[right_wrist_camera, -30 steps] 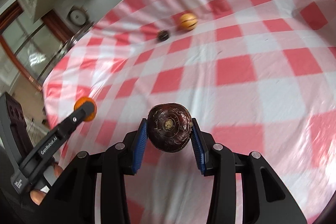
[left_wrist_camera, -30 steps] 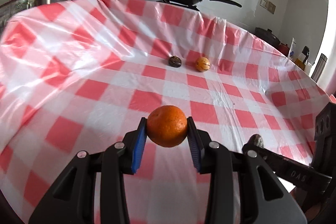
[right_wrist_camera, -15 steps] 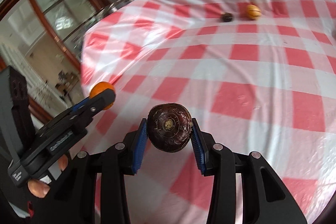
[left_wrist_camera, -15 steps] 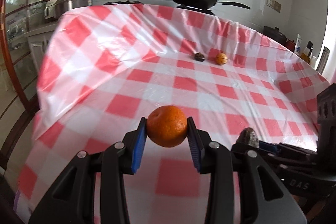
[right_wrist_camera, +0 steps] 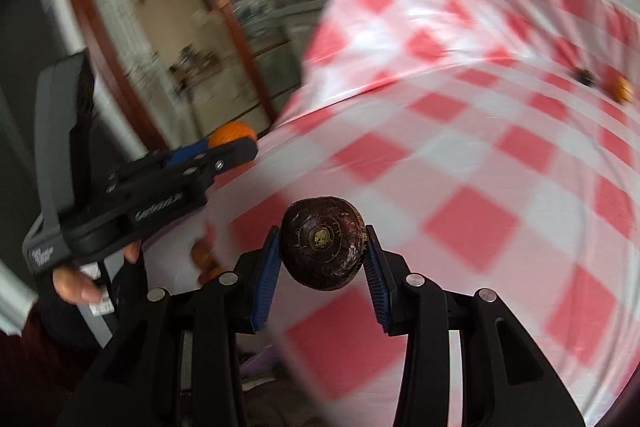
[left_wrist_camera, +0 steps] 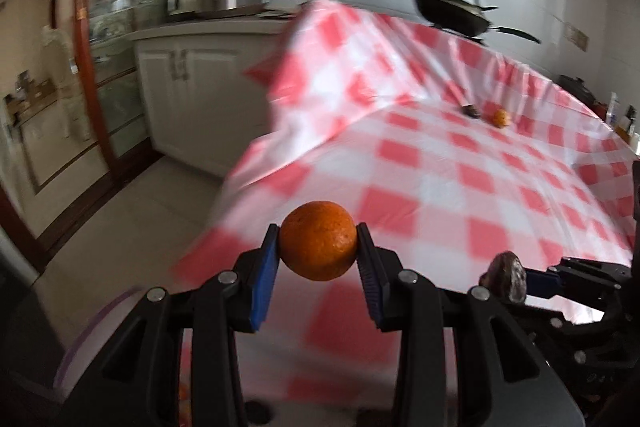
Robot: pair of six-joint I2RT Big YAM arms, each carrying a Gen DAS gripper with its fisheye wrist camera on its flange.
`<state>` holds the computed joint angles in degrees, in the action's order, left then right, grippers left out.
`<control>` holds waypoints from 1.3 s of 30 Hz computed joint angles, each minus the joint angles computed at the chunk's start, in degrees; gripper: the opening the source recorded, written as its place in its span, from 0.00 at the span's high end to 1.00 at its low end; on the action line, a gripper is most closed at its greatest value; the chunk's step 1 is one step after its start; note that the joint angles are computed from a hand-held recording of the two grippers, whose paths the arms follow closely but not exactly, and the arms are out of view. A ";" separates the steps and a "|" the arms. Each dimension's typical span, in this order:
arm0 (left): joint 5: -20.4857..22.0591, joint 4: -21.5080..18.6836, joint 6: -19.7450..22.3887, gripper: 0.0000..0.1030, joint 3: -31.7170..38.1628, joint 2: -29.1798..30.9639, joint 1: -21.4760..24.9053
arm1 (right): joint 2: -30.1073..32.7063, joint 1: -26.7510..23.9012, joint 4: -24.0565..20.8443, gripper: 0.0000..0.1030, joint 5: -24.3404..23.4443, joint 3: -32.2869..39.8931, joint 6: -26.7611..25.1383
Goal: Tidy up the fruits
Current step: 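Carry the beet and tangerine with both tools down over the white box, then open both tools to drop the beet and tangerine into the box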
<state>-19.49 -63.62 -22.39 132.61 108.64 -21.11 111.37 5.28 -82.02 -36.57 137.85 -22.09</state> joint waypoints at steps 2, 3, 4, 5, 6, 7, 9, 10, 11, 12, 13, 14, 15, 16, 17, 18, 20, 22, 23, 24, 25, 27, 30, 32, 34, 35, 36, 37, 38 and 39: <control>-0.88 2.37 -1.13 0.63 -7.96 -4.89 0.94 | -1.84 2.07 -0.22 0.61 0.30 -3.35 -3.69; -1.48 4.10 -1.55 0.63 -12.41 -7.65 1.57 | -2.41 2.76 -0.43 0.61 0.35 -4.38 -5.05; -1.99 5.26 -1.76 0.63 -15.25 -9.37 1.97 | -3.43 3.86 -0.44 0.61 0.40 -6.29 -7.23; -2.69 6.26 -2.10 0.63 -18.40 -11.30 2.58 | -4.11 4.48 -0.36 0.61 0.42 -7.57 -8.59; -3.22 6.20 -2.73 0.63 -20.61 -12.61 3.26 | -4.90 5.39 -0.49 0.61 0.53 -9.09 -10.46; -3.43 5.95 -3.49 0.63 -22.11 -13.42 3.81 | -5.41 6.33 -1.13 0.61 0.83 -10.21 -12.36; -3.32 5.44 -5.09 0.63 -24.64 -14.65 4.98 | -6.13 7.97 -2.39 0.61 1.96 -11.94 -15.65; -3.19 4.56 -6.08 0.63 -25.76 -14.97 5.62 | -6.28 8.97 -3.03 0.61 2.90 -12.64 -17.43; -2.91 3.85 -6.58 0.63 -26.62 -15.10 6.14 | -6.46 10.53 -3.85 0.61 4.91 -13.77 -19.82; -2.70 2.97 -6.91 0.63 -27.14 -14.91 6.54 | -6.55 11.88 -4.22 0.61 7.29 -14.88 -21.67; -2.64 1.25 -7.11 0.63 -27.59 -14.28 7.02 | -6.64 12.93 -4.29 0.61 9.24 -15.89 -22.98; -2.66 -0.06 -7.10 0.63 -27.93 -13.69 7.25 | -6.53 14.51 -4.45 0.61 12.22 -17.37 -25.06; -2.59 -0.88 -7.03 0.63 -28.05 -13.23 7.39 | -6.56 15.66 -4.40 0.61 14.46 -18.88 -26.63; -2.32 -2.22 -7.09 0.63 -28.38 -12.46 7.53 | -6.53 16.48 -4.22 0.61 16.03 -19.91 -27.48; -1.76 -3.27 -7.24 0.63 -28.84 -11.79 7.71 | -6.75 17.59 -3.70 0.61 18.47 -21.93 -28.60; -1.06 -3.90 -7.41 0.63 -29.53 -11.34 7.93 | -6.57 18.18 -3.67 0.61 19.93 -22.77 -29.32; -0.02 -5.06 -7.69 0.63 -29.97 -10.40 8.25 | -6.28 19.38 -3.72 0.61 22.67 -24.53 -30.48; 0.69 -5.69 -7.85 0.63 -30.72 -9.71 8.67 | -6.05 19.84 -3.66 0.61 24.26 -25.35 -31.41; 0.88 -5.79 -7.91 0.63 -31.06 -9.57 8.79 | -5.99 20.14 -3.59 0.61 24.85 -25.67 -31.66; 1.21 -5.78 -7.96 0.63 -31.55 -9.48 8.97 | -5.82 20.31 -3.61 0.61 25.19 -25.64 -31.66; 1.47 -5.73 -8.09 0.63 -31.81 -9.39 9.07 | -5.67 20.44 -3.55 0.61 25.58 -25.59 -31.51; 2.07 -5.49 -8.35 0.62 -32.37 -9.32 9.29 | -4.57 20.68 -3.79 0.61 26.63 -24.52 -30.41; 2.73 -5.41 -8.88 0.62 -32.83 -9.17 9.52 | -2.73 20.50 -4.90 0.60 27.48 -22.69 -28.60; 3.15 -5.38 -9.24 0.62 -33.02 -9.32 9.60 | -1.95 20.80 -5.30 0.60 27.97 -21.75 -27.62; 2.99 -5.56 -9.15 0.61 -32.91 -9.29 9.67 | -2.15 20.60 -5.22 0.59 27.36 -21.66 -27.51; 2.64 -5.88 -9.01 0.60 -32.59 -9.16 9.70 | -2.33 20.54 -5.03 0.59 27.09 -21.73 -27.54; 2.28 -6.09 -8.83 0.53 -32.27 -8.94 9.80 | -2.54 20.43 -4.87 0.56 26.73 -21.77 -27.63; 1.83 -6.36 -8.81 0.47 -31.86 -8.86 9.76 | -2.69 20.30 -4.76 0.47 26.37 -21.73 -27.65; 1.23 -6.70 -9.03 0.34 -31.22 -8.63 9.62 | -2.95 20.00 -4.64 0.42 25.68 -21.65 -27.62; 0.07 -7.08 -9.20 0.24 -30.82 -8.69 9.50 | -3.25 19.68 -4.63 0.37 24.79 -21.50 -27.67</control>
